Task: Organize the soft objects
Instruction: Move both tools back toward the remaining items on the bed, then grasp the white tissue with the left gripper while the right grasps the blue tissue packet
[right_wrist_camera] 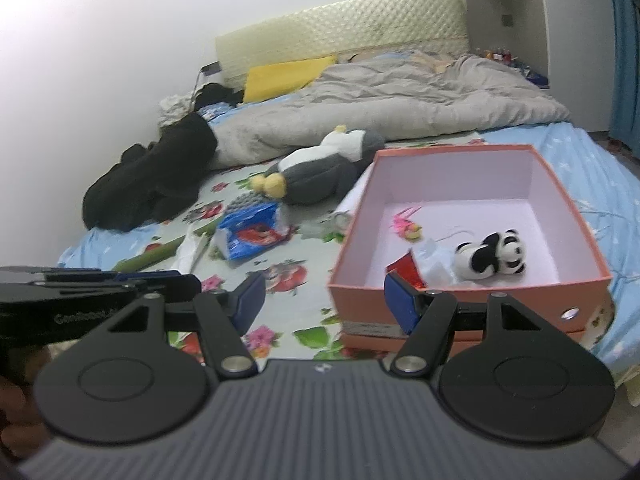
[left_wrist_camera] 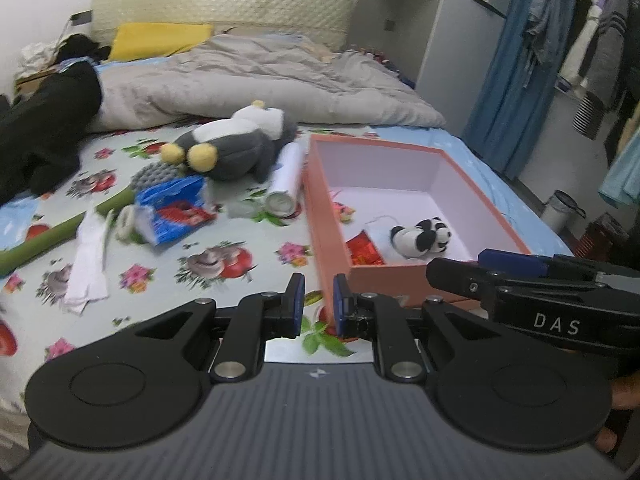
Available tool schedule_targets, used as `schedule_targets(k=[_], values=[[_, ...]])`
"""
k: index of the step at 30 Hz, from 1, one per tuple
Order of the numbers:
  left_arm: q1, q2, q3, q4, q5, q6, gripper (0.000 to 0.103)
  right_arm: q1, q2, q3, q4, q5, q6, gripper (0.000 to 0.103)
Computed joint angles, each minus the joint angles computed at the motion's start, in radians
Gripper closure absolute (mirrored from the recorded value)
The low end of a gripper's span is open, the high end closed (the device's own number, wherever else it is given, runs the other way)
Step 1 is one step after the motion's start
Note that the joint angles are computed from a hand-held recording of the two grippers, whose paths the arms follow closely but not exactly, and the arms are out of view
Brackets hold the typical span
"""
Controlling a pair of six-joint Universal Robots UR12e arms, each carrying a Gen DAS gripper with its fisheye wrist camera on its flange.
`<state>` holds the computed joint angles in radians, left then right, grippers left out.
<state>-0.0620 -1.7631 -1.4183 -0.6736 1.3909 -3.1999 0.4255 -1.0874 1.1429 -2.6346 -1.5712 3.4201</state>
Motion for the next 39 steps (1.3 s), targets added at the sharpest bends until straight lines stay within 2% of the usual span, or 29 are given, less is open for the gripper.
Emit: schedule_targets(k=[9,15,23,25,36,39], values=[[0.029,0.059,-0.083,0.006,0.05,-0.053,0.085,0.03,0.017,-0.013,0.015,0.063,-0.058,0.035],[0.052,0.064,-0.1,-0.026,0.065,-0.082,0.085,0.044,0.043,-0.047,0.055,0.087,-0.078,0.035],[0.083,0.032,-0.072,-0.052,0.061,-0.113,0.084,0.048,0.089,-0.116,0.11,0.087,-0.097,0.035],[0.09,0.022,-0.062,-0.057,0.063,-0.116,0.076,0.049,0.103,-0.138,0.123,0.085,-0.104,0.035],[0.128,-0.052,0.008,-0.104,0.071,-0.115,0.075,0.048,0.229,-0.337,0.234,0.097,-0.111,0.035],[0.138,-0.073,0.027,-0.117,0.072,-0.109,0.069,0.048,0.266,-0.396,0.266,0.102,-0.113,0.035]])
